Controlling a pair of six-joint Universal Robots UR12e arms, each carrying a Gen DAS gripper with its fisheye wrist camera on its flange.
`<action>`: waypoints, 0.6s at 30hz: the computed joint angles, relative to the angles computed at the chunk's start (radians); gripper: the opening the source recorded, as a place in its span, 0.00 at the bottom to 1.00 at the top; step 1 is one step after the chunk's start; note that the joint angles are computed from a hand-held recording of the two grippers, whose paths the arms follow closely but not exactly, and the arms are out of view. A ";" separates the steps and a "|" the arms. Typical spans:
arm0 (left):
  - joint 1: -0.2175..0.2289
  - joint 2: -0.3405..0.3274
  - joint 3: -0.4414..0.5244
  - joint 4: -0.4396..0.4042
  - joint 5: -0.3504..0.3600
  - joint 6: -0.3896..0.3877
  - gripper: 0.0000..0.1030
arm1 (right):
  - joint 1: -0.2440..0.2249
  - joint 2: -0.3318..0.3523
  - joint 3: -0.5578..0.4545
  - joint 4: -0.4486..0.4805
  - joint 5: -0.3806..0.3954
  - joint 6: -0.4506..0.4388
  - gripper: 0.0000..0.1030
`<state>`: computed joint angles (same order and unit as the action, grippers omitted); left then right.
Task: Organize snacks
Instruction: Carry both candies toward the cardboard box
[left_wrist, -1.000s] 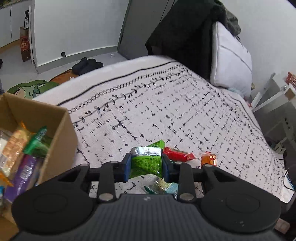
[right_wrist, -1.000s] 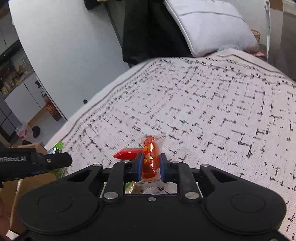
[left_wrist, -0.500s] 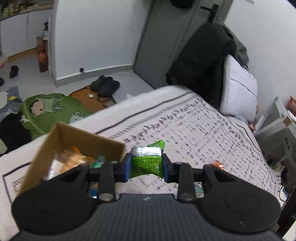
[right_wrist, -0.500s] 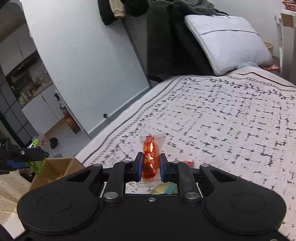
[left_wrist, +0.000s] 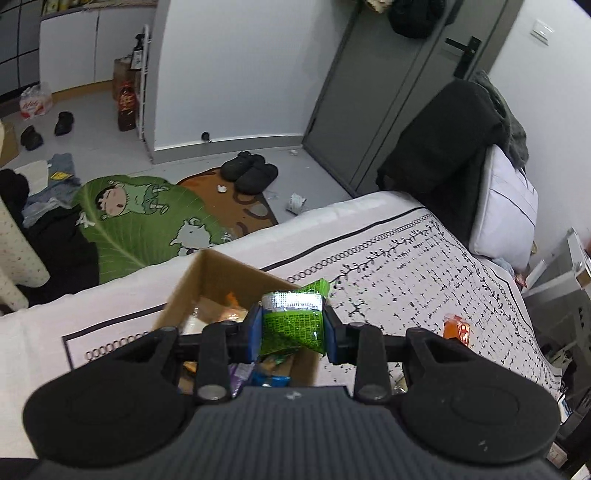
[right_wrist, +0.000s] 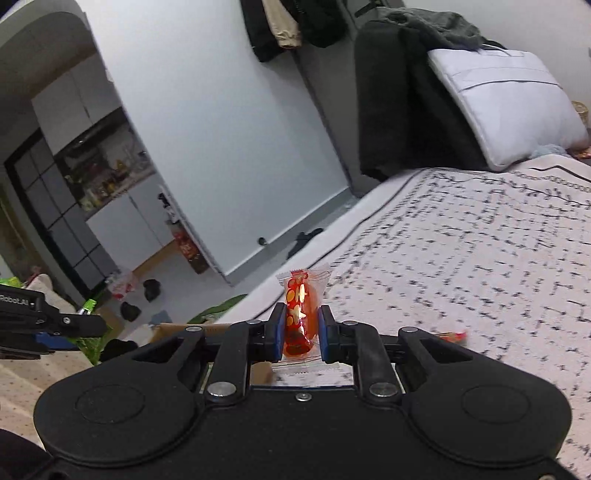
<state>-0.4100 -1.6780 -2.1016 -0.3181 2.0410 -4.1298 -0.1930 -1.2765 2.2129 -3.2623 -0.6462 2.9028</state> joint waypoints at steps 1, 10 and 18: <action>0.001 0.006 -0.004 -0.004 -0.001 -0.006 0.32 | 0.002 -0.003 0.002 0.006 0.013 -0.006 0.17; 0.015 0.054 -0.047 -0.040 -0.025 -0.100 0.32 | 0.032 -0.031 0.024 0.088 0.056 -0.089 0.17; 0.031 0.071 -0.079 -0.052 -0.065 -0.144 0.32 | 0.055 -0.057 0.042 0.151 0.069 -0.153 0.17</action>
